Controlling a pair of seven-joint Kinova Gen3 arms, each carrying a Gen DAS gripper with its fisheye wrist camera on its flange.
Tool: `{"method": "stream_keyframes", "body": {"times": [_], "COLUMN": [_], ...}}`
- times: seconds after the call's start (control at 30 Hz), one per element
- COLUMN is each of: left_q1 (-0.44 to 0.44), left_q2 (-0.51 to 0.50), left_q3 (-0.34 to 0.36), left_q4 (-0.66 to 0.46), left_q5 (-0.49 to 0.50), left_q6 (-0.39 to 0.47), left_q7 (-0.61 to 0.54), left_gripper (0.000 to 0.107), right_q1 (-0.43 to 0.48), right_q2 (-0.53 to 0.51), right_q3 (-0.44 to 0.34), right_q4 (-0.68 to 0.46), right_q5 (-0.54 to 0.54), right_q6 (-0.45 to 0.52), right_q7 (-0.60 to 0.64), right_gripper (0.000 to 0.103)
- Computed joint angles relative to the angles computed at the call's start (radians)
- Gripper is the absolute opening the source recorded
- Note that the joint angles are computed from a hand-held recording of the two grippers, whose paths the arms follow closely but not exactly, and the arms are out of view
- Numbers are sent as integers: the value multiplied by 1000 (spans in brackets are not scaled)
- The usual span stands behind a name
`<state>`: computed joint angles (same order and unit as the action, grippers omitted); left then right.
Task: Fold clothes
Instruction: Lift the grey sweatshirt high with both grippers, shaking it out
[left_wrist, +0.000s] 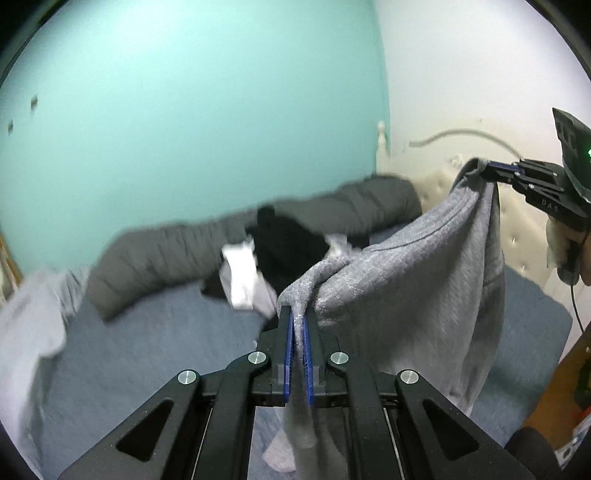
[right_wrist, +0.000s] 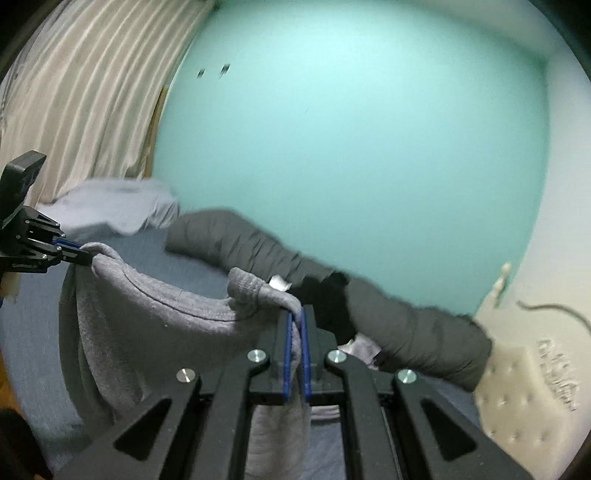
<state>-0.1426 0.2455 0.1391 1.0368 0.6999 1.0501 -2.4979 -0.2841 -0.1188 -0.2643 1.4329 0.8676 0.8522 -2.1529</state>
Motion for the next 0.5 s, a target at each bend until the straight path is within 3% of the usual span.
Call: {"method": "stream_keyframes", "body": {"times": [0.23,0.5], "left_q1": [-12,-171], "left_q2": [-53,-20], "left_q3": [-78,46], "left_q4": [-282,-652], "left_q5": [53,54], "left_q6": [141,263], "left_q7": [100,258], "left_gripper": [5,5], "right_q1": [-39,-227], "right_q2": [-17,81], "right_q3": [-131,-317], "right_q4": [-244,-611], "right_q5": [136,444], "right_q6": [193,474], "right_q7": [31,171], "right_gripper": [4,4]}}
